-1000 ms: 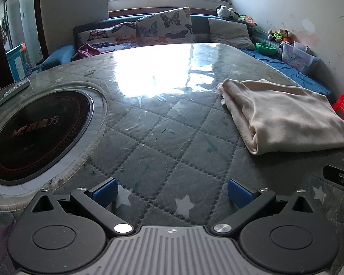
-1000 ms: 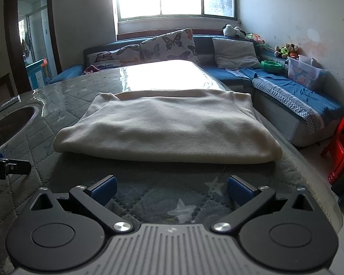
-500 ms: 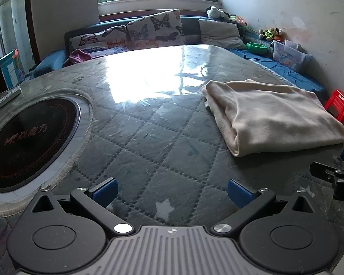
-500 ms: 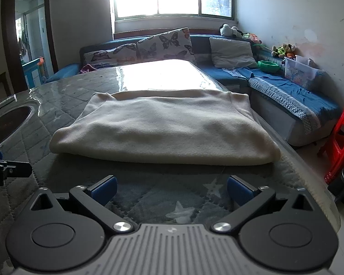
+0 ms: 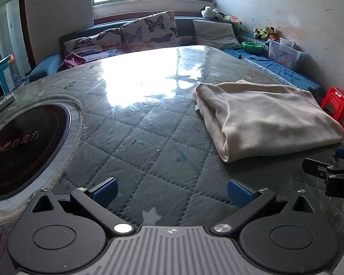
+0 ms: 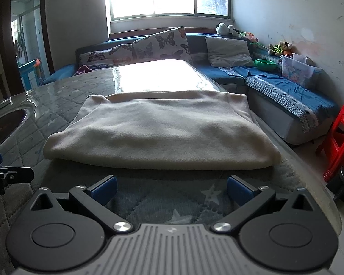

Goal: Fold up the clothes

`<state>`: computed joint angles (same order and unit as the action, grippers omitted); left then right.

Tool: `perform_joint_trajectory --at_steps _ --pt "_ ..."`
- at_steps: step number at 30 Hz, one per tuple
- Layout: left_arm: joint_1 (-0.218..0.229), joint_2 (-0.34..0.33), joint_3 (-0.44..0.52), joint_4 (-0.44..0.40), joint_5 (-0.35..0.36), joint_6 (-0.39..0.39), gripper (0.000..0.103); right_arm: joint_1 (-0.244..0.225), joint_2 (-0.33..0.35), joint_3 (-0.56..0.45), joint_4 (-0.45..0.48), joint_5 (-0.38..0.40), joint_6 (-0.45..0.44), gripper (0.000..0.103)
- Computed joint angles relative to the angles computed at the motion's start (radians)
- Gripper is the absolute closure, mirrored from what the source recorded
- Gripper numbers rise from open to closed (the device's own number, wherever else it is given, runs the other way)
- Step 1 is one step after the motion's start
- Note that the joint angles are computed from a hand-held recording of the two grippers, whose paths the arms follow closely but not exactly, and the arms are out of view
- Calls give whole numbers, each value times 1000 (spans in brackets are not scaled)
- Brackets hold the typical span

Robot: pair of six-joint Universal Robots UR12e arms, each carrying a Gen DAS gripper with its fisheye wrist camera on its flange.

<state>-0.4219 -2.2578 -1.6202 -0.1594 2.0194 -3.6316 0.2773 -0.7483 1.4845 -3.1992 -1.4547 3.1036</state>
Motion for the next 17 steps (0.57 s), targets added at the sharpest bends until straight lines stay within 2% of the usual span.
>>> perform_joint_trajectory --at_steps 17 --pt "-4 -17 24 20 -6 31 0 -1 2 -3 -1 -2 13 0"
